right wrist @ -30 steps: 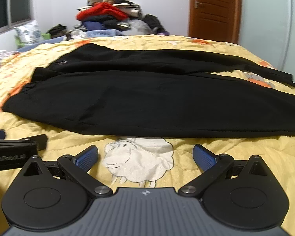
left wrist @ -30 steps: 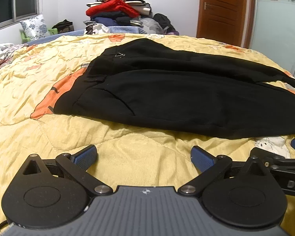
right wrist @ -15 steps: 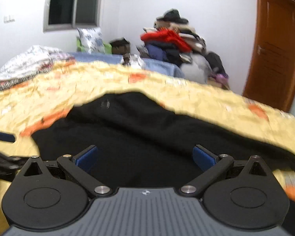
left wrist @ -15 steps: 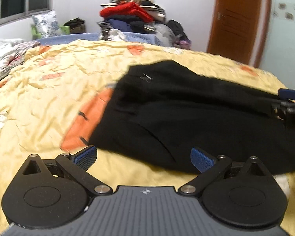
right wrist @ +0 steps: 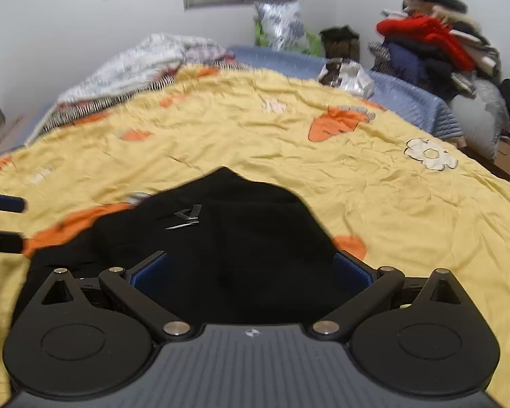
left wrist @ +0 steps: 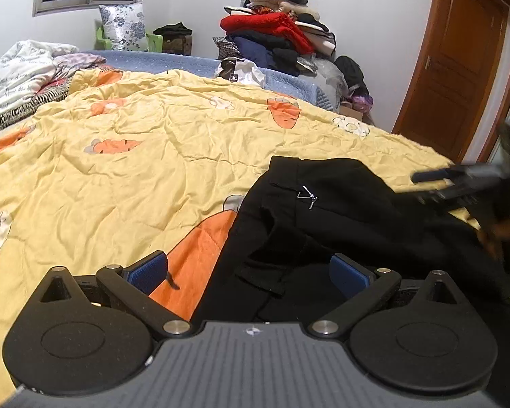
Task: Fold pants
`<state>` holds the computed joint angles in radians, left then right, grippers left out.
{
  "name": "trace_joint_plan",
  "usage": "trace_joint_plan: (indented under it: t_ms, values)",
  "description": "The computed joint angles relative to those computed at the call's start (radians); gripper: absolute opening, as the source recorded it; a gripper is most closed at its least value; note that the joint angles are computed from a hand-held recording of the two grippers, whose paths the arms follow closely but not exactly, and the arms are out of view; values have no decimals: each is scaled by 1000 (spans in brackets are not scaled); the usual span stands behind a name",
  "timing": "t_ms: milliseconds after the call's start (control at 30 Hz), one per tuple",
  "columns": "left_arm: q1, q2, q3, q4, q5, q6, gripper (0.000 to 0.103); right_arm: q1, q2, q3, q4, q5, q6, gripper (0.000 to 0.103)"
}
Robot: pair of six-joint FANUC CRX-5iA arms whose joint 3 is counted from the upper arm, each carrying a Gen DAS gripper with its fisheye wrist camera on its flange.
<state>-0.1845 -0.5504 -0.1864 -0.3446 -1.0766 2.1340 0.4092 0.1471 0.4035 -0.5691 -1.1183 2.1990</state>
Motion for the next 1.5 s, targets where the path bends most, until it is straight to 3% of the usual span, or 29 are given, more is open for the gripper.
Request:
trace_joint_plan:
  t_ms: [200, 267, 333, 400, 433, 467, 533, 633, 700, 867, 1100, 1167, 1200, 1233, 1300, 1400, 1500]
  values:
    - [27, 40, 1, 21, 14, -76, 102, -23, 241, 298, -39, -193, -84, 103]
    - [38, 45, 1, 27, 26, -84, 102, -16, 282, 348, -31, -205, -93, 103]
    - [54, 58, 7, 39, 33, -90, 102, -16, 339, 430, -40, -276, -125, 102]
    - [80, 64, 6, 67, 49, -105, 102, -13, 391, 509, -43, -364, -190, 88]
    - [87, 71, 10, 76, 50, -107, 102, -13, 400, 524, -48, -389, -186, 61]
    - [98, 80, 16, 91, 51, -111, 102, -5, 392, 509, -36, -383, -169, 41]
    - [144, 87, 9, 166, 79, -151, 102, 4, 344, 439, -23, -342, -125, 25]
    - [241, 101, -12, 354, 120, -254, 102, 31, 214, 268, 20, -215, -57, 14]
    - [317, 111, -47, 537, 156, -341, 102, 60, 106, 131, 62, -103, -23, 13]
    - [415, 167, -105, 889, 210, -422, 102, 202, -161, -206, 235, 172, 72, 13]
    - [435, 289, -113, 1128, 152, -395, 99, 340, -347, -448, 387, 322, 80, 13]
    - [441, 301, -154, 1207, 147, -390, 90, 349, -368, -473, 394, 337, 71, 13]
    - [443, 305, -165, 1225, 139, -387, 79, 365, -385, -501, 422, 361, 50, 13]
    - [446, 308, -171, 1227, 127, -380, 53, 372, -394, -516, 434, 371, 40, 13]
    - [449, 298, -188, 1235, 111, -395, 15, 386, -410, -543, 463, 384, 12, 13]
    - [460, 234, -224, 1214, 125, -430, 6, 418, -442, -595, 517, 422, -48, 13]
    - [488, 153, -236, 1157, 87, -487, 6, 443, -485, -640, 539, 459, -95, 13]
